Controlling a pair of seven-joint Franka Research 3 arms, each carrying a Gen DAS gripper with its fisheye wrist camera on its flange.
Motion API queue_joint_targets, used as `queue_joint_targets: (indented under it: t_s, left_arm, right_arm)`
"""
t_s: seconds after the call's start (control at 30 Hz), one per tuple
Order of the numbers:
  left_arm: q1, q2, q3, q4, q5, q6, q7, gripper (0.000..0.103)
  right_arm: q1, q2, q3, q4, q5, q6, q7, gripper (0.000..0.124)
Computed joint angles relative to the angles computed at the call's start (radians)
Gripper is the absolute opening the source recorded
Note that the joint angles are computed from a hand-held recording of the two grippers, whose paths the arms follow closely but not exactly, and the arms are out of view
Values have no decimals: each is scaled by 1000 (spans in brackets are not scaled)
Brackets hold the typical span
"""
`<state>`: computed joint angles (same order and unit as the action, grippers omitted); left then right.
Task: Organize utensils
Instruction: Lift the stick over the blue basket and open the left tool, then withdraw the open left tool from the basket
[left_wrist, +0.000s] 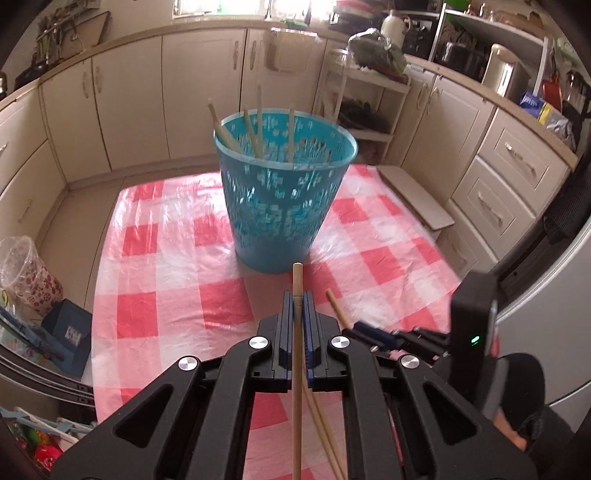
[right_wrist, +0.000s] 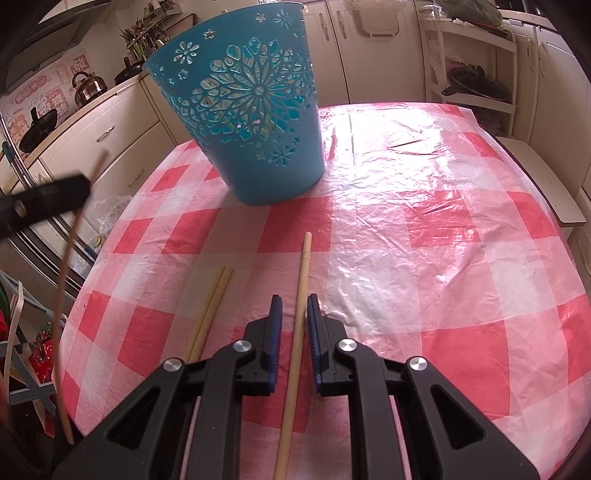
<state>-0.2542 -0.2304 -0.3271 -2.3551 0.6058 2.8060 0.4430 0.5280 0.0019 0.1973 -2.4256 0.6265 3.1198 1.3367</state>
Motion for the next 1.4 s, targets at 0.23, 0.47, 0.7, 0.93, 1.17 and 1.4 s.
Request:
queue_joint_targets:
  t_s: [0.23, 0.47, 0.7, 0.93, 1.17, 1.4]
  left_arm:
    - [158, -7, -90, 189, 358, 1, -279, 5]
    - [188, 161, -127, 467, 873, -201, -683, 5]
    - [91, 321, -66, 585, 1029, -401, -817, 5]
    - [9, 408, 18, 591, 1009, -405, -799, 5]
    - [-70, 373, 90, 510, 933, -392, -728, 8]
    - [-97, 216, 73, 323, 935, -478, -793, 63]
  right_arm:
    - [1, 0, 0, 0, 5, 1, -4, 14]
    - [4, 3, 5, 16, 149, -9, -128, 14]
    - [2, 6, 8, 41, 325, -36, -282, 14]
    - [3, 6, 7, 50, 398, -50, -341, 14]
    - [0, 3, 3, 58, 458, -69, -393, 14]
    - [1, 0, 1, 56, 463, -69, -396, 15]
